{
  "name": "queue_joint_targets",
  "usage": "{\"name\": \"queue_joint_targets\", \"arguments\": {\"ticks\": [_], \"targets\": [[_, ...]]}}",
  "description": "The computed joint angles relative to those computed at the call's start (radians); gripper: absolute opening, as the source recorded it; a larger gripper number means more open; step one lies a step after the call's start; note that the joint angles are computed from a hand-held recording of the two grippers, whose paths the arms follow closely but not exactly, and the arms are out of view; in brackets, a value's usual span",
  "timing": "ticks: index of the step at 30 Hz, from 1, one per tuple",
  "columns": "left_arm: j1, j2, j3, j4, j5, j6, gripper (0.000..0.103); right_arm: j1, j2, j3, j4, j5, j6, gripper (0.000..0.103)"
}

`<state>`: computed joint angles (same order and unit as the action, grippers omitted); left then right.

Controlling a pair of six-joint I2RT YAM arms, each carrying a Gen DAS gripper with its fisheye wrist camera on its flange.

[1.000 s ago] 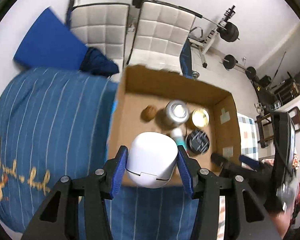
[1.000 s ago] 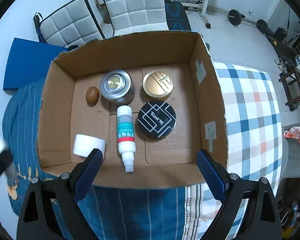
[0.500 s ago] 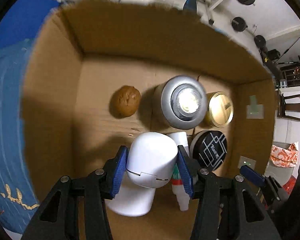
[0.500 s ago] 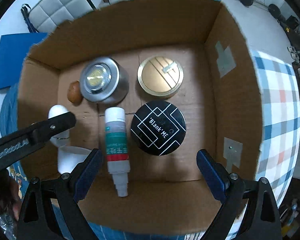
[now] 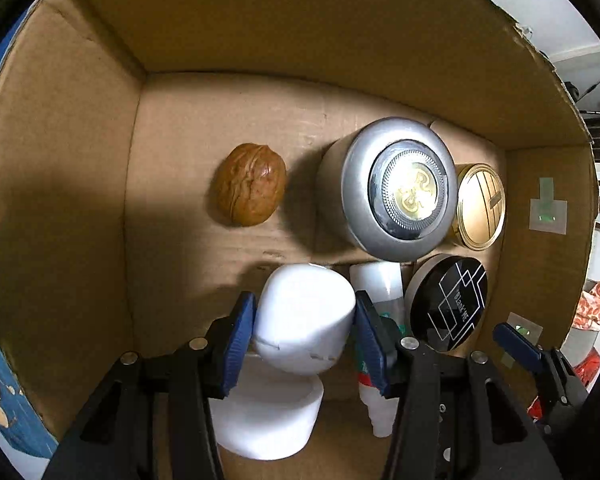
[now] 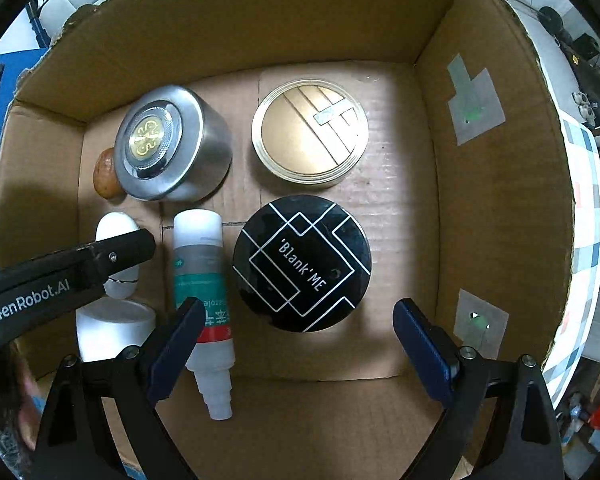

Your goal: Organize rigid objects

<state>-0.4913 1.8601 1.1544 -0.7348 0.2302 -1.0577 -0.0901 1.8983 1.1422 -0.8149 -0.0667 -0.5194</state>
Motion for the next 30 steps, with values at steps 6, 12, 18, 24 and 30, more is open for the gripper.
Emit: {"name": "queue_joint_targets", "arguments": {"ticks": [6,12,18,24,30], "targets": [[-0.017,-0.037,0.012,-0.049,-0.039,-0.016,0.065,0.001,-0.05,-0.03,0.008,0.004,-0.016,0.097],[-0.119,-0.145,0.031,-0.122,-0.181,-0.106,0.087,-0.028,-0.196,-0.096,-0.008,-0.017,-0.059,0.097],[-0.258,-0.219,0.105,-0.276,-0.338,-0.203,0.095,-0.116,-0.337,-0.113,-0.074,-0.076,-0.137,0.103],[-0.342,-0.28,0.2,-0.448,-0.467,-0.28,0.095,-0.216,-0.405,-0.036,-0.2,-0.144,-0.222,0.103],[-0.489,-0.254,0.404,-0.682,-0.597,-0.424,0.095,-0.33,-0.489,0.027,-0.341,-0.221,-0.348,0.103]]}}
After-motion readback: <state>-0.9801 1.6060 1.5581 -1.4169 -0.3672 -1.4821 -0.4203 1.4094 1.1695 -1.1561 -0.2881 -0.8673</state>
